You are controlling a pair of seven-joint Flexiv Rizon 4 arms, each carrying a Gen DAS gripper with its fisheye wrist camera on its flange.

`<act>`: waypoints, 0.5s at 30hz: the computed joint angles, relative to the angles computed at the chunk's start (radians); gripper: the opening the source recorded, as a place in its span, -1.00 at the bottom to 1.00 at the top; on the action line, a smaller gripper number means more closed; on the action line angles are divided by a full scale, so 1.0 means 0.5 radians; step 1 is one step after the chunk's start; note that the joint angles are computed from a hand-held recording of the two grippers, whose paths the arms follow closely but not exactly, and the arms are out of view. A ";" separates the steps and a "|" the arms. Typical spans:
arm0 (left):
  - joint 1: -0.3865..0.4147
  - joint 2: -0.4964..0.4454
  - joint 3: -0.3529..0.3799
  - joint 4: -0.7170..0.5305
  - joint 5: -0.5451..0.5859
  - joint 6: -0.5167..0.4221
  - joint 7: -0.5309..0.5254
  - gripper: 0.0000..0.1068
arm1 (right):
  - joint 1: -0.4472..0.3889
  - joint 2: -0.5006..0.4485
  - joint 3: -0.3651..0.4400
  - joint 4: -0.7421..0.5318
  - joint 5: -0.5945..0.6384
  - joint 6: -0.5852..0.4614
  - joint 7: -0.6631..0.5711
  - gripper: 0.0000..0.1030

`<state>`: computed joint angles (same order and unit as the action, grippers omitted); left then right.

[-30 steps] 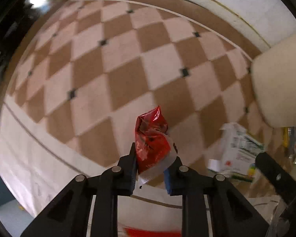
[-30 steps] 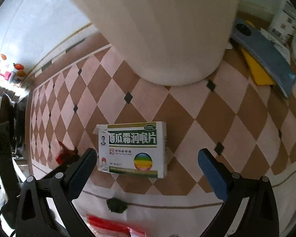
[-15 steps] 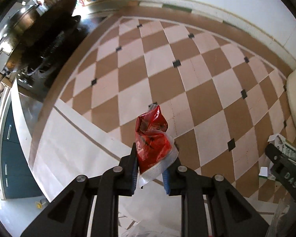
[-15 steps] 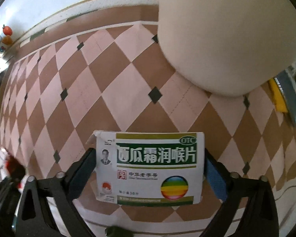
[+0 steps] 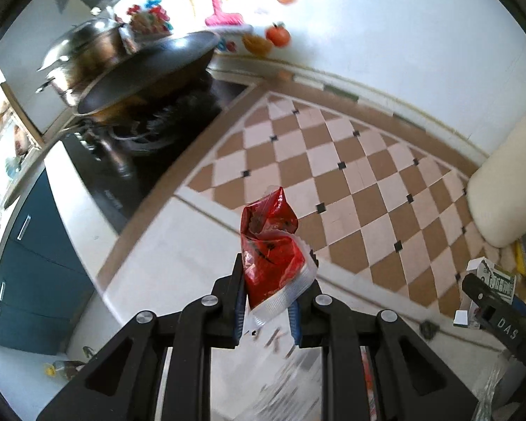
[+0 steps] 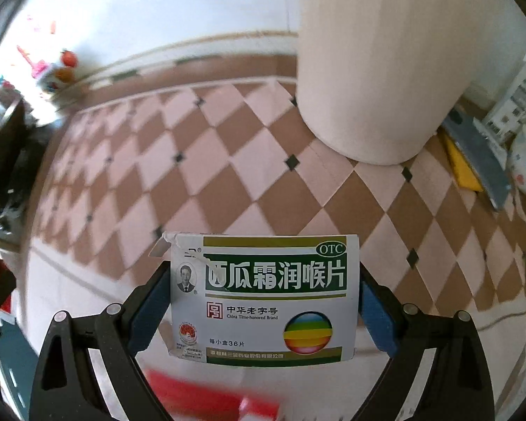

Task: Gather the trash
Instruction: 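Carry the red bag and lozenge box down over the bin and open both tools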

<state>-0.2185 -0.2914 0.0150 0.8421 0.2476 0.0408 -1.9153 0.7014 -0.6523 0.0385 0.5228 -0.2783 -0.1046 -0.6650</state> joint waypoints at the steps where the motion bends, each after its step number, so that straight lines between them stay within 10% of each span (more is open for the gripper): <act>1: 0.002 0.072 0.012 0.083 -0.002 0.041 0.007 -0.69 | 0.032 0.017 -0.002 -0.013 -0.020 -0.003 0.006 0.88; 15: 0.262 1.180 0.098 1.196 -0.043 0.368 0.291 -0.69 | 0.696 0.222 -0.027 -0.034 -0.402 -0.061 0.271 0.88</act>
